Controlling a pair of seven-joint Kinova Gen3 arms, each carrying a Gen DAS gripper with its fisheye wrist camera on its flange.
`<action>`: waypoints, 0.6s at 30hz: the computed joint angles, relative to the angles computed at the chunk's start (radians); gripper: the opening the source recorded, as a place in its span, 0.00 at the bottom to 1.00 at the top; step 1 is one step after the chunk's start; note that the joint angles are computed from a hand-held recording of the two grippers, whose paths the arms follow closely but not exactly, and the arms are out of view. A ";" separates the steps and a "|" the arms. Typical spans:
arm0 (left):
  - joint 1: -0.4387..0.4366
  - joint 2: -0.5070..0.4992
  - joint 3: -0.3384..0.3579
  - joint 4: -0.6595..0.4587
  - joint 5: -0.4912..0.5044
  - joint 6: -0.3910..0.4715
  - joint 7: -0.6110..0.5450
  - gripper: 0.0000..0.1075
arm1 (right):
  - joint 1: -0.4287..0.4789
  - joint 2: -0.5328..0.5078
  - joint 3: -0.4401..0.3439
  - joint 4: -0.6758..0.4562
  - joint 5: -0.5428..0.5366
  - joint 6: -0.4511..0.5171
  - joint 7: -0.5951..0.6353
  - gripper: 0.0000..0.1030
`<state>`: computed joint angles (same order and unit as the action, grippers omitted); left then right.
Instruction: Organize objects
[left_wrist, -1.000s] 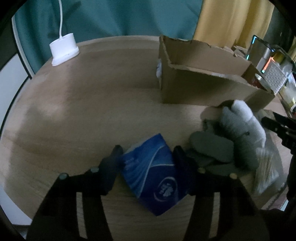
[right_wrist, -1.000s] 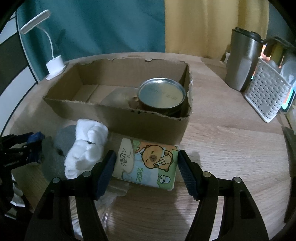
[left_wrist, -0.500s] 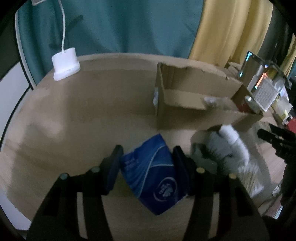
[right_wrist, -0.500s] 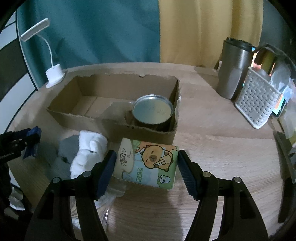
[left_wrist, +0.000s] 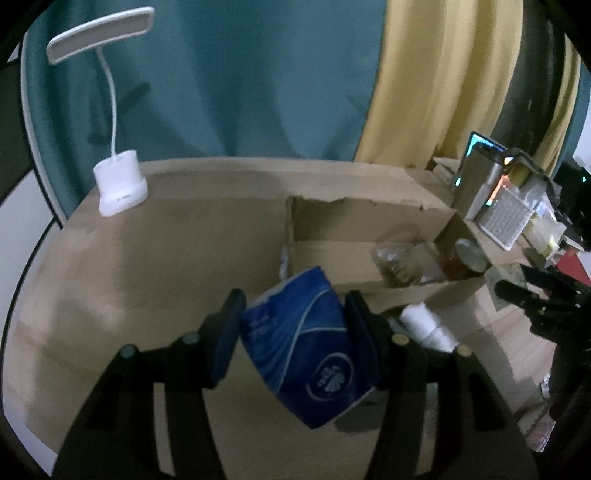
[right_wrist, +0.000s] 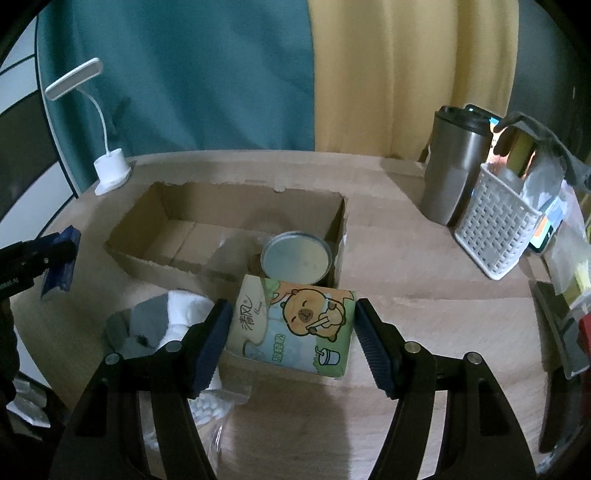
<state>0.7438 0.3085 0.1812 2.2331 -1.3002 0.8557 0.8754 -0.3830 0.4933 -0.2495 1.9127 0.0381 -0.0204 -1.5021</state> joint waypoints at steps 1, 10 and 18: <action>-0.001 -0.001 -0.001 -0.003 -0.007 -0.001 -0.003 0.53 | 0.000 -0.001 0.001 0.000 0.000 -0.001 0.000 0.69; -0.027 -0.002 -0.004 -0.028 -0.069 -0.038 -0.030 0.53 | -0.001 -0.002 0.003 -0.019 0.001 0.006 -0.001 0.69; -0.048 0.003 -0.006 -0.043 -0.129 -0.064 -0.035 0.53 | 0.012 0.007 -0.015 -0.054 0.005 0.026 0.010 0.69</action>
